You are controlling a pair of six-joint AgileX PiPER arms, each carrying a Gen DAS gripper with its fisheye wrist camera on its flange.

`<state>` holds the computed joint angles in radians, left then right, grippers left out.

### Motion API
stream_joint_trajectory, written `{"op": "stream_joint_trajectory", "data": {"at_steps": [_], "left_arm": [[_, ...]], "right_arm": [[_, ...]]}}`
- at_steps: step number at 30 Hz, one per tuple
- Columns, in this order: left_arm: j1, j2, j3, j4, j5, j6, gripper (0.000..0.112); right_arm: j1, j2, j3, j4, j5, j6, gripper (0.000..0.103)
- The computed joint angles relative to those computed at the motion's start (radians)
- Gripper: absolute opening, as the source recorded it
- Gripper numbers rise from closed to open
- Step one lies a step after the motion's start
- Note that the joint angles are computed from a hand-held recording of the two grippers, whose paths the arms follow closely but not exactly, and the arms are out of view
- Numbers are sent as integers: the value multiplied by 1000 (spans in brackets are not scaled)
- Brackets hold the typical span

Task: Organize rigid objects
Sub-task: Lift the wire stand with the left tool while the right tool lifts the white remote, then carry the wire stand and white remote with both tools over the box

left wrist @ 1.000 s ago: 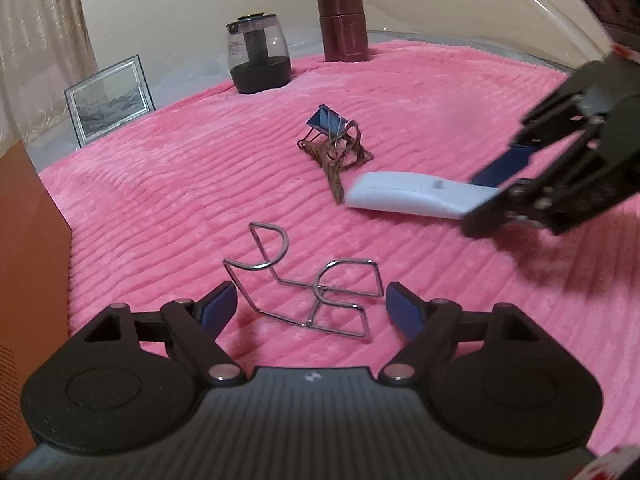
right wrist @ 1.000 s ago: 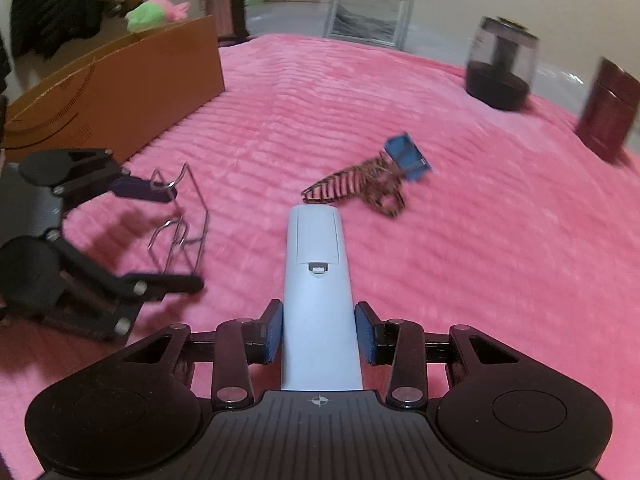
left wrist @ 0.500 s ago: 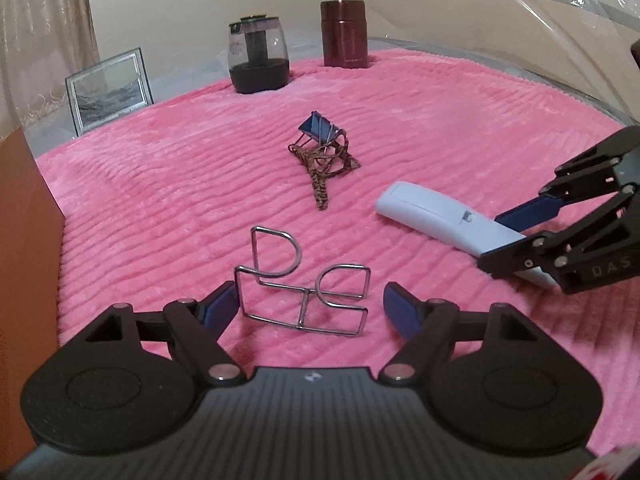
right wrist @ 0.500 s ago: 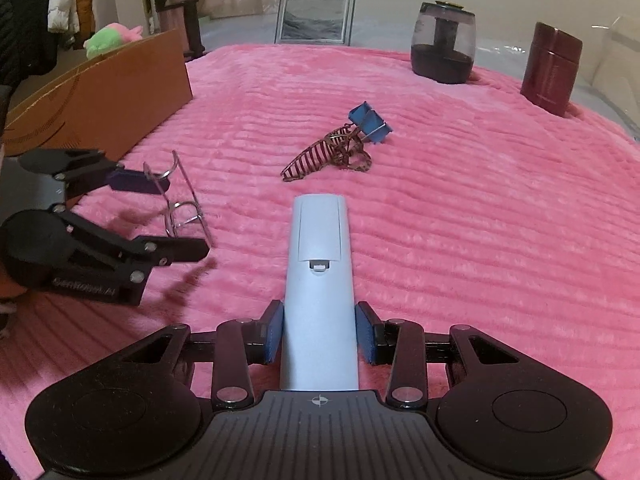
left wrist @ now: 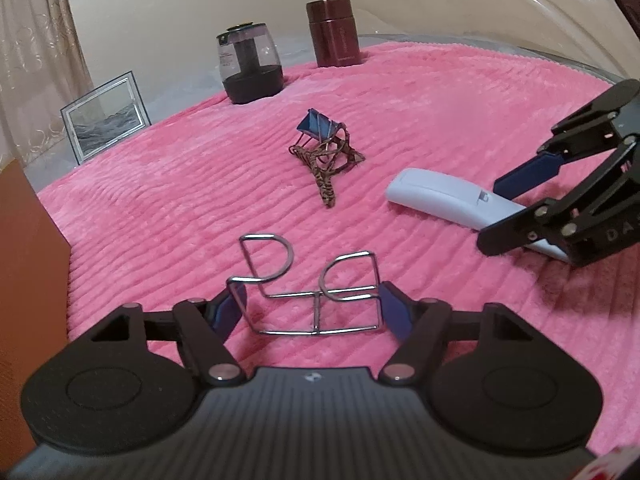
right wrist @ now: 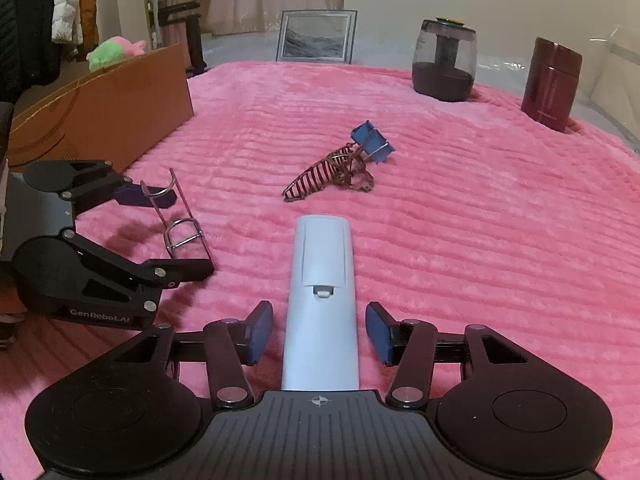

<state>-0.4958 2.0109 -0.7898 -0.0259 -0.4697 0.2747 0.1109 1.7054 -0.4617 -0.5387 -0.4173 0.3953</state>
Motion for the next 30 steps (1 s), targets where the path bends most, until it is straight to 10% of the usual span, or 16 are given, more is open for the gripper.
{"op": "stream_joint_trajectory", "data": {"at_steps": [17, 30], "left_arm": [[-4, -118, 64, 41, 93, -133, 65], [-26, -425, 197, 89, 220, -231, 65]], "right_arm": [[67, -15, 17, 232, 1, -75, 35], [213, -363, 107, 493, 178, -174, 35]]}}
